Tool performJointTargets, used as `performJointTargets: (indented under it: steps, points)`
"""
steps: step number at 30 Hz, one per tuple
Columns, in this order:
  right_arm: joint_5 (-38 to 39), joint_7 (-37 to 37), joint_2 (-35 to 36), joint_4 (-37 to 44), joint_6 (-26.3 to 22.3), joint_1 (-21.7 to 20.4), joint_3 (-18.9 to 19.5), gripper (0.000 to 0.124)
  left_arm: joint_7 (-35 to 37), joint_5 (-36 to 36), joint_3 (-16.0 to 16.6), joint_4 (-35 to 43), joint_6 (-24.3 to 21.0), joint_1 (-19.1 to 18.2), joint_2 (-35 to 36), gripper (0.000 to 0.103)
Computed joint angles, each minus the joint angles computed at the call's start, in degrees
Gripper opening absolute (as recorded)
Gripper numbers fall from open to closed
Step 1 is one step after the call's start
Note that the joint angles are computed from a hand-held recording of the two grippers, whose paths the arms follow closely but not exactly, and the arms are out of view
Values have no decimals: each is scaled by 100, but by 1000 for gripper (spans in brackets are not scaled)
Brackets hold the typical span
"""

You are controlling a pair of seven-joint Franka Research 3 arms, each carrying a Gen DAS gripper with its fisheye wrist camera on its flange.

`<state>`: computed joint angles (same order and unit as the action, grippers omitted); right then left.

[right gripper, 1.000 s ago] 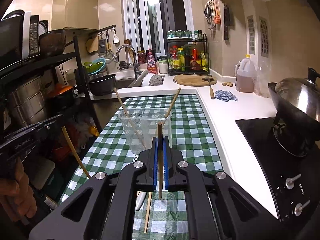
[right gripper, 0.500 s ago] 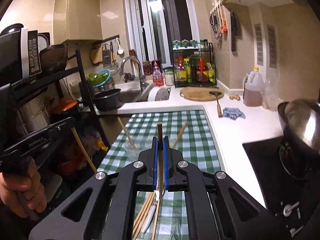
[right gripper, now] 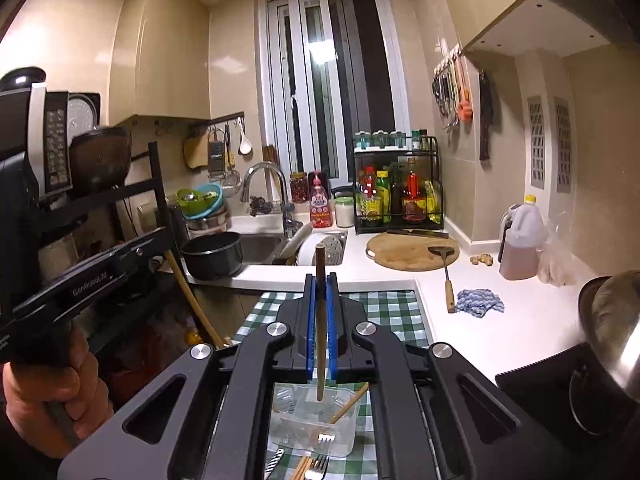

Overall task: Organize utensils
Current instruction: 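Lift the right gripper's chopstick over the container while the left gripper carries its chopstick there, then open the right gripper over the container while the left gripper drops its chopstick inside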

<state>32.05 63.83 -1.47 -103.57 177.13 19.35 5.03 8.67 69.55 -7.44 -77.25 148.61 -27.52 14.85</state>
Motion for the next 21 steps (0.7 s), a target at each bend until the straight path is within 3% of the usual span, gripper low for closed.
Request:
performJointTargets:
  steps: [6, 16, 18, 19, 21]
  points:
    - [190, -241, 554, 161, 14, -91, 130, 5, 441, -154, 163, 370, -35, -88, 630, 6]
    - [107, -185, 798, 81, -194, -226, 230, 8, 641, -527, 336, 172, 100, -141, 813, 6]
    - [-358, 219, 764, 29, -362, -134, 77, 20, 700, -673, 308, 68, 104, -120, 735, 16]
    - [-766, 598, 711, -47, -416, -56, -48, 29, 634, -647, 318, -3, 136, -135, 671, 29]
    - [-1189, 1036, 567, -210, -441, -31, -130, 32, 296, -332, 375, -294, 146, -210, 390, 31]
